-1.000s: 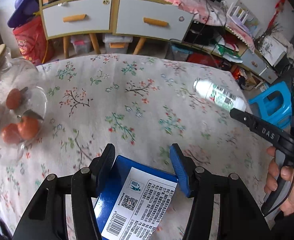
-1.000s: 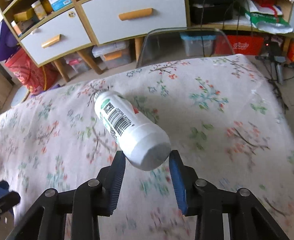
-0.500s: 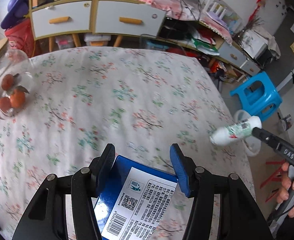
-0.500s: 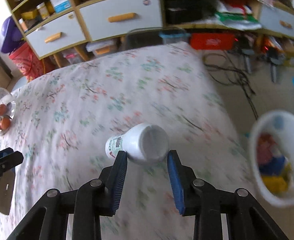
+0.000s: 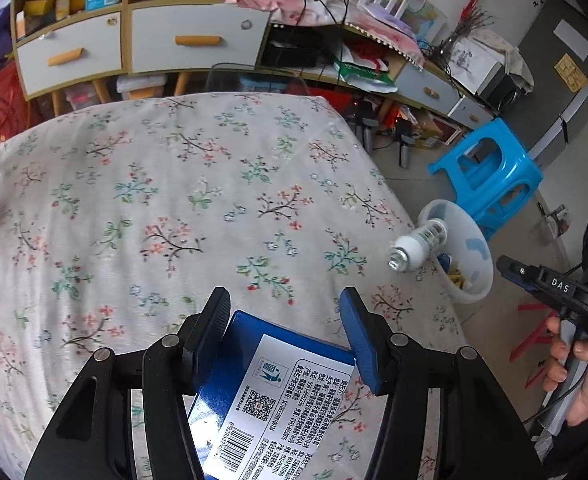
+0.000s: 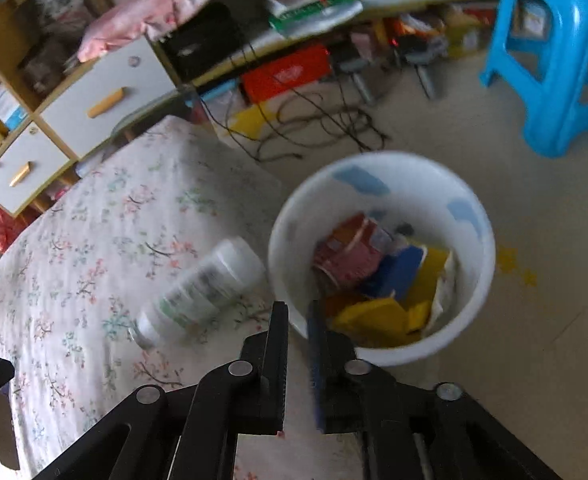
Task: Collect trash
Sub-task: 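Carry the bottle over the wastebasket and open the right gripper while the left carries the box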
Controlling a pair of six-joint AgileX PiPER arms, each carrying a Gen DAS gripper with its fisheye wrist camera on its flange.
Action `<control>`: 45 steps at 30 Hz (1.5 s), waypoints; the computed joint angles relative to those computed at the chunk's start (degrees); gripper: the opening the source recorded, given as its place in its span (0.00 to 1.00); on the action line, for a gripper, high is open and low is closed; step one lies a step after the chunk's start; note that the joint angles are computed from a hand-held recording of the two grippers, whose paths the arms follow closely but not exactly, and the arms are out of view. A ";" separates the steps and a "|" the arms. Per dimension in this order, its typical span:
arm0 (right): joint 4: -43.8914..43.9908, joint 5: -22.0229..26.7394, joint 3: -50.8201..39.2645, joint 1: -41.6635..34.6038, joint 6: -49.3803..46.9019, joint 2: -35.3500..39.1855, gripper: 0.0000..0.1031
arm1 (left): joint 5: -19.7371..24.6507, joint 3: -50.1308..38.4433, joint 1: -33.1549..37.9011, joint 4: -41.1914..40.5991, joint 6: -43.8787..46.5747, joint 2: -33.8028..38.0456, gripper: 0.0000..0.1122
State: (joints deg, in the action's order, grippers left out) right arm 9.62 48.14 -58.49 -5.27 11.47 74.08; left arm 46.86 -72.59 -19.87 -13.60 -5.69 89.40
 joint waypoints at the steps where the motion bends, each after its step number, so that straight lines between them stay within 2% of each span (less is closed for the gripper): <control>1: 2.64 0.19 0.01 -1.03 -1.89 0.71 0.30 | -0.17 0.09 -0.09 -0.04 -0.10 0.12 0.53; 2: 3.96 0.00 0.15 -1.40 -2.74 0.98 0.43 | -0.33 0.26 -0.06 -0.16 -0.13 0.17 0.53; 4: 3.20 -0.74 -0.43 0.33 -1.30 1.97 0.54 | -0.67 0.63 0.22 -0.36 0.12 0.31 0.53; 11: 6.86 -1.44 -4.23 5.28 2.87 9.38 0.66 | -0.71 2.31 3.78 -2.97 3.56 0.20 0.53; 18: 10.48 -4.22 -7.10 7.40 6.91 16.88 0.66 | -0.95 3.55 7.12 -4.09 6.15 0.98 0.53; 24: 6.32 -5.49 -9.87 11.25 13.64 21.49 0.65 | -1.70 4.01 7.92 -4.23 6.51 1.99 0.53; 26: 2.33 -6.13 -10.21 13.19 16.39 22.01 0.51 | -1.81 3.91 7.67 -4.29 6.26 2.14 0.53; 27: 0.47 -6.10 -10.55 14.07 17.03 22.08 0.48 | -1.86 3.79 7.48 -4.51 6.18 2.20 0.53; 31: -2.71 -5.07 -10.25 15.31 16.93 20.99 0.43 | -1.73 2.56 5.96 -4.79 5.46 2.67 0.53; 36: -3.11 -4.93 -7.45 11.23 15.10 16.05 0.43 | -1.82 -0.33 1.80 -3.90 2.89 3.99 0.53; 42: -4.55 -3.87 -4.25 2.43 12.19 10.23 0.44 | -1.45 -6.39 -5.20 -1.47 -2.09 7.05 0.53; 44: -3.16 -4.58 -2.78 -1.25 9.66 8.74 0.46 | -1.31 -9.11 -7.71 -0.42 -3.84 8.51 0.53; 45: -2.62 -4.80 -2.24 -2.73 8.59 8.12 0.51 | -1.06 -10.77 -9.04 0.11 -4.78 9.58 0.53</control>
State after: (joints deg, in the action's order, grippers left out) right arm 7.00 43.35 -60.73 -7.99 20.07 82.20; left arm 45.81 -83.36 -28.91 -13.49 -10.46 98.98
